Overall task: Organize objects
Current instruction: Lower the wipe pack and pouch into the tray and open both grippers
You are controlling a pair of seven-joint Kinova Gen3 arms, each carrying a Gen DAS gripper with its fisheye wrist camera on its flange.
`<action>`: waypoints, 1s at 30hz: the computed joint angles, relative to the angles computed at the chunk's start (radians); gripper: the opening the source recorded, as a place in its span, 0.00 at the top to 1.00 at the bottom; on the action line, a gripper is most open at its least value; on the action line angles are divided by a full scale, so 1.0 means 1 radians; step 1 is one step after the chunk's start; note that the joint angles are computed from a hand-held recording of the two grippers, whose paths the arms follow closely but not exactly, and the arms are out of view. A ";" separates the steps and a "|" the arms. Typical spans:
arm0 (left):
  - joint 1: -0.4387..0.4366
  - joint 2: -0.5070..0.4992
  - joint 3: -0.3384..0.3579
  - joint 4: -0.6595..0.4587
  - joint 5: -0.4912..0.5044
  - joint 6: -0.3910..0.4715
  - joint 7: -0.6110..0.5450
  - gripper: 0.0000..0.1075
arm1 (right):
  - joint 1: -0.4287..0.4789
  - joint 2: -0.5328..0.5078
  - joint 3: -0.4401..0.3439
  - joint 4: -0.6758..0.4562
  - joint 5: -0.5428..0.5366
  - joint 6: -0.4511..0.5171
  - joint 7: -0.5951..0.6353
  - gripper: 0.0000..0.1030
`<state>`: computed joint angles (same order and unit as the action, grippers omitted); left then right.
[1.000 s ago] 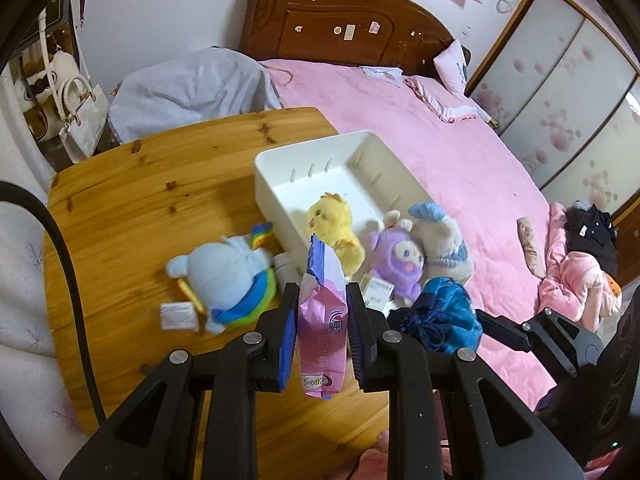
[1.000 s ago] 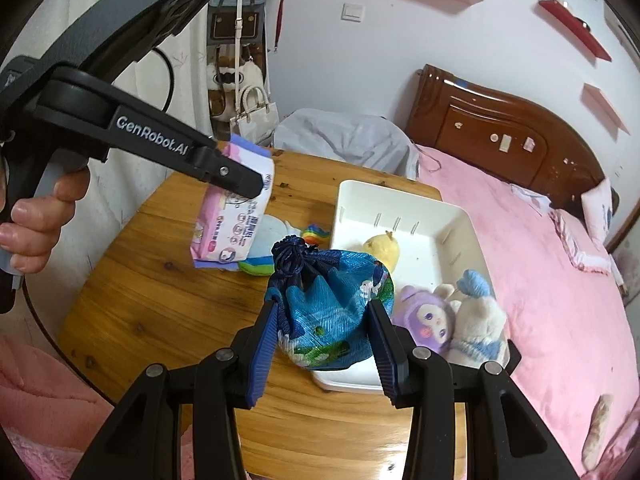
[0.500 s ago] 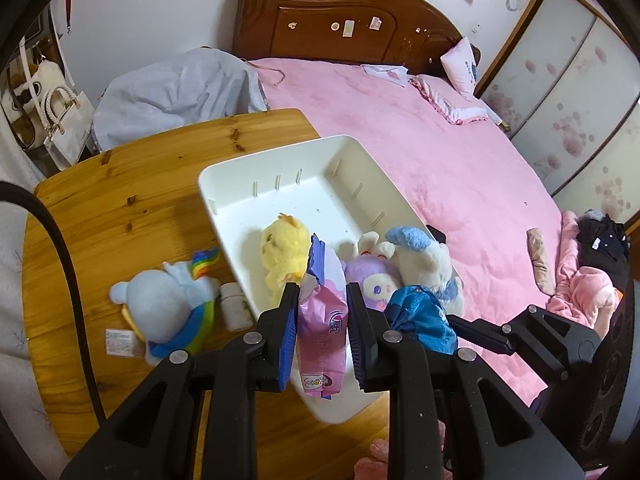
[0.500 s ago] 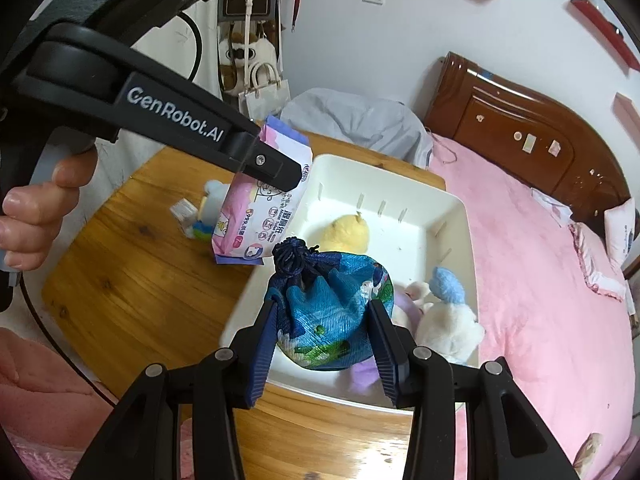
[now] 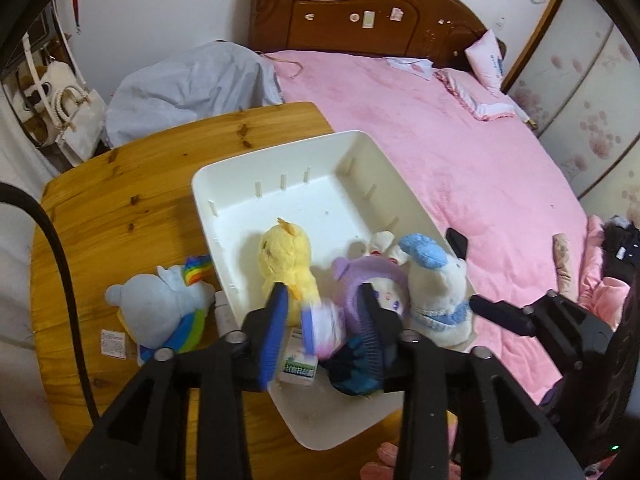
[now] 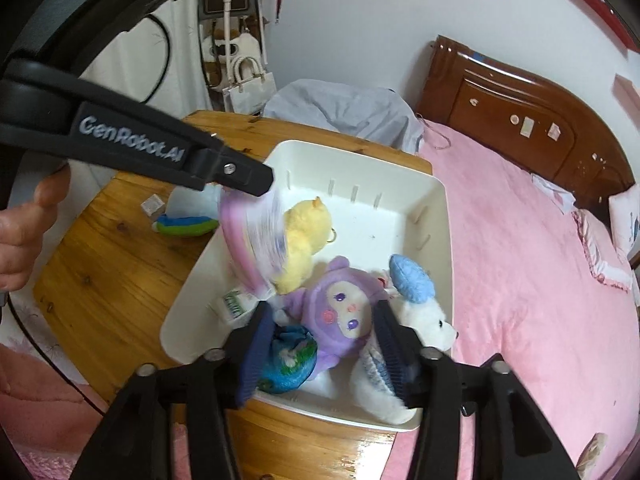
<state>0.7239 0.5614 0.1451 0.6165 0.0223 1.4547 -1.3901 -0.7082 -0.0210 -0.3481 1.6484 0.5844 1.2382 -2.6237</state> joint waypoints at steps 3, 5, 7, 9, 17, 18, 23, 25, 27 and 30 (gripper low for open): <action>0.021 0.011 -0.017 -0.025 -0.032 0.023 0.013 0.55 | 0.004 -0.009 0.000 0.011 0.003 -0.003 -0.017 0.36; 0.044 0.015 -0.035 -0.037 -0.066 0.036 0.029 0.51 | 0.007 -0.013 -0.003 0.016 0.005 -0.006 -0.026 0.33; 0.063 0.012 -0.049 -0.033 -0.100 0.035 0.037 0.50 | 0.010 -0.015 -0.003 0.019 0.004 -0.010 -0.027 0.29; 0.083 0.008 -0.061 -0.028 -0.138 0.036 0.042 0.47 | 0.014 -0.017 -0.003 0.021 0.004 -0.012 -0.024 0.28; 0.104 -0.046 -0.071 0.053 -0.230 -0.011 0.071 0.46 | 0.017 -0.022 -0.015 0.022 0.033 -0.016 -0.059 0.28; 0.096 -0.062 -0.066 0.078 -0.227 -0.029 0.074 0.46 | 0.017 -0.021 -0.015 0.020 0.035 -0.017 -0.062 0.28; 0.072 -0.109 -0.052 0.144 -0.242 -0.065 0.085 0.46 | 0.001 -0.006 -0.023 0.002 0.065 -0.001 -0.104 0.28; 0.061 -0.132 -0.047 0.178 -0.250 -0.084 0.092 0.46 | -0.012 0.005 -0.026 -0.010 0.083 0.013 -0.129 0.28; 0.045 -0.160 -0.043 0.214 -0.258 -0.103 0.096 0.46 | -0.027 0.019 -0.025 -0.029 0.097 0.033 -0.148 0.28; 0.024 -0.195 -0.037 0.258 -0.277 -0.129 0.097 0.46 | -0.057 0.040 -0.022 -0.052 0.129 0.059 -0.192 0.26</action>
